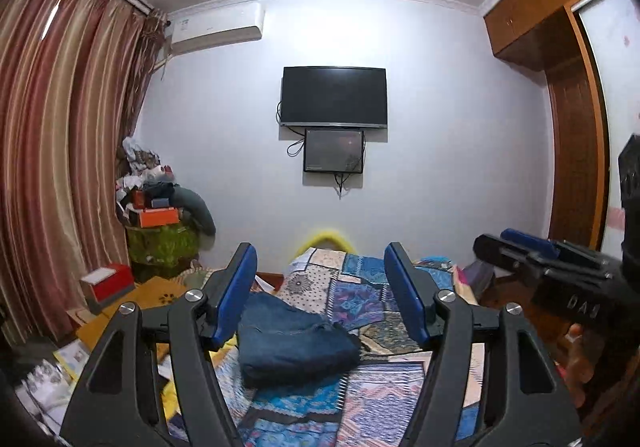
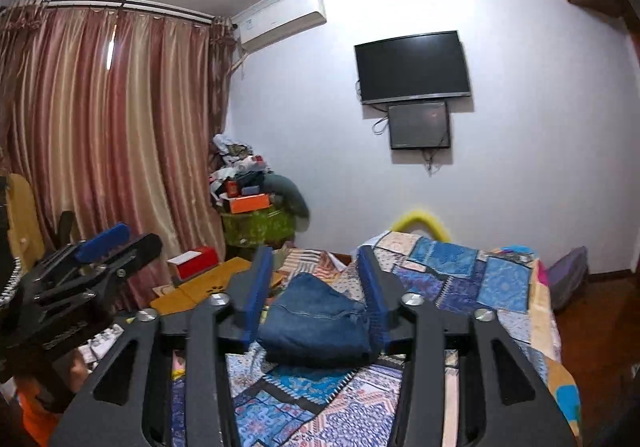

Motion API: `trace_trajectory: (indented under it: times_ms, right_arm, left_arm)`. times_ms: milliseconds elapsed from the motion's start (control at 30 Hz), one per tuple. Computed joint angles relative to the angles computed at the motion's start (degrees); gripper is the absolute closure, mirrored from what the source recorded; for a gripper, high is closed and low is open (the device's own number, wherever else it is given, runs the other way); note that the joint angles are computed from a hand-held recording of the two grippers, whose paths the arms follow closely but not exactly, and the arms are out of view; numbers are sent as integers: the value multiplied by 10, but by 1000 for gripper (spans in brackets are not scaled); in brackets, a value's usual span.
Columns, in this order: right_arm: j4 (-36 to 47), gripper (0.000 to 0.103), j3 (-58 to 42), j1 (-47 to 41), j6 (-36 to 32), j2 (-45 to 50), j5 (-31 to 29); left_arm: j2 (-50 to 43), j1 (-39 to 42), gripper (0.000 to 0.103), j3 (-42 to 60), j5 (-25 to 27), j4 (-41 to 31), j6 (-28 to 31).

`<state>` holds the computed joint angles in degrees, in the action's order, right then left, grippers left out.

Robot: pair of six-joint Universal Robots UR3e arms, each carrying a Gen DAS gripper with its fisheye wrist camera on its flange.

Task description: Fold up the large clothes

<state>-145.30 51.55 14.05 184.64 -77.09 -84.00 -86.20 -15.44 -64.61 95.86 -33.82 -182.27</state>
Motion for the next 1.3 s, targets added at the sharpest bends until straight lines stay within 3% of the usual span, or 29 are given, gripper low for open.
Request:
trace_trajectory:
  times_ms: [100, 167, 267, 433, 1300]
  right_arm:
    - [-18, 34, 23, 2, 5, -10, -14]
    - [-21, 12, 34, 5, 8, -18, -29]
    - [-35, 0, 44, 13, 11, -22, -55]
    - [-17, 0, 45, 11, 25, -30, -52]
    - [1, 0, 70, 25, 7, -46, -64]
  left_arm:
    - [12, -18, 7, -29, 41, 20, -18]
    - [19, -26, 4, -45, 66, 30, -29]
    - [22, -21, 2, -53, 74, 23, -37]
    - [24, -40, 2, -68, 107, 28, -35]
    - [29, -32, 1, -87, 102, 22, -41]
